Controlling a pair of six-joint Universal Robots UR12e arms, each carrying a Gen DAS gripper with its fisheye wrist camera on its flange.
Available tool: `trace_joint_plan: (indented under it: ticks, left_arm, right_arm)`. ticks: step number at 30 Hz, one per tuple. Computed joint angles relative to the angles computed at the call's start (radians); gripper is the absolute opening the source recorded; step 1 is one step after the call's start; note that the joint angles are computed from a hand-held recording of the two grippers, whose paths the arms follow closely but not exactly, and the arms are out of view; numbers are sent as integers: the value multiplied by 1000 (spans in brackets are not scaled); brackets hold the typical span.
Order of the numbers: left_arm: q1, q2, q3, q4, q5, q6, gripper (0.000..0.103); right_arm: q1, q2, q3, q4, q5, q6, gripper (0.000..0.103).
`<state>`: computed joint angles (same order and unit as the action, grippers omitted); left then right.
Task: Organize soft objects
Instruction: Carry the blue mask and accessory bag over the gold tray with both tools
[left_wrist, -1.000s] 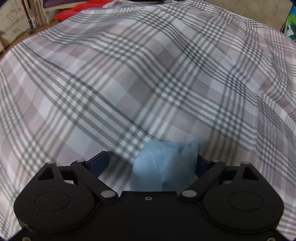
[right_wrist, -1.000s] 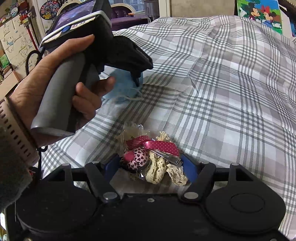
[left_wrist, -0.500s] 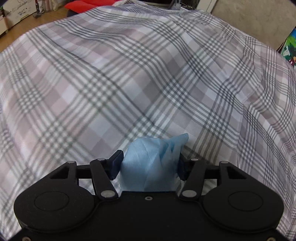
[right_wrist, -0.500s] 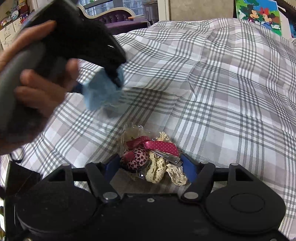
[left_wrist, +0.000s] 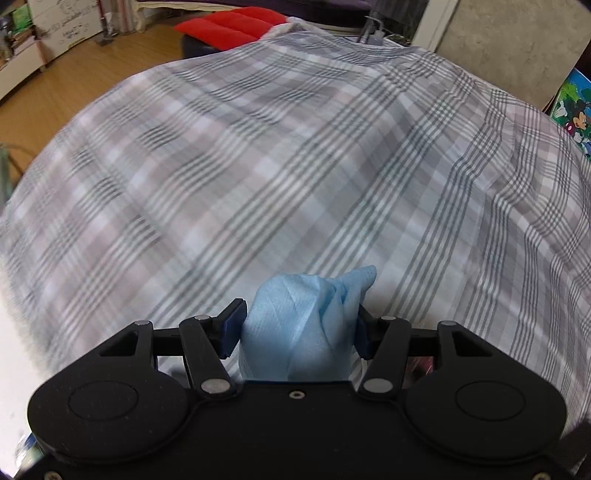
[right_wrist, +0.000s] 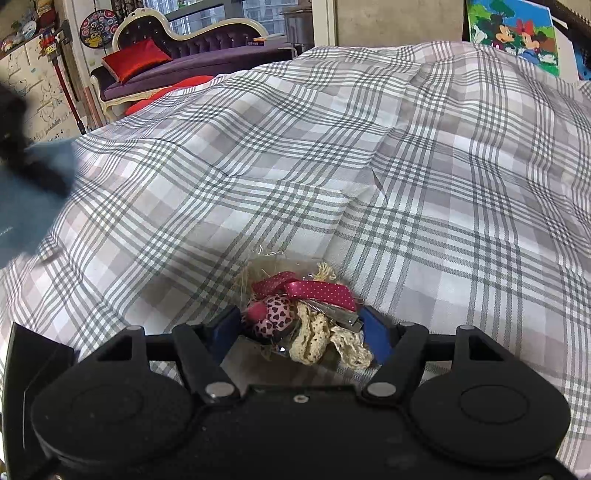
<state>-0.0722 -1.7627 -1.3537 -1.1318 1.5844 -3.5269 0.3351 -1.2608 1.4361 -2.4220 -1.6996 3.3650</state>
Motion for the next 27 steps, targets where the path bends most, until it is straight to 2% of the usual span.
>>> trace_joint_plan:
  ticks: [5, 12, 19, 23, 27]
  left_arm:
    - [32, 107, -100, -23, 9, -28, 55]
    - [82, 259, -253, -36, 68, -57, 55]
    - [129, 391, -401, -37, 128, -118, 55]
    - [164, 450, -477, -37, 111, -161, 55]
    - [205, 501, -543, -23, 72, -209, 55]
  right_arm:
    - [2, 0, -1, 4, -4, -2, 70]
    - [-3, -1, 1, 9, 10, 18, 70]
    - [10, 3, 11, -28, -28, -6, 70]
    - [1, 5, 6, -25, -3, 3, 70]
    - [-2, 5, -16, 24, -6, 23, 68]
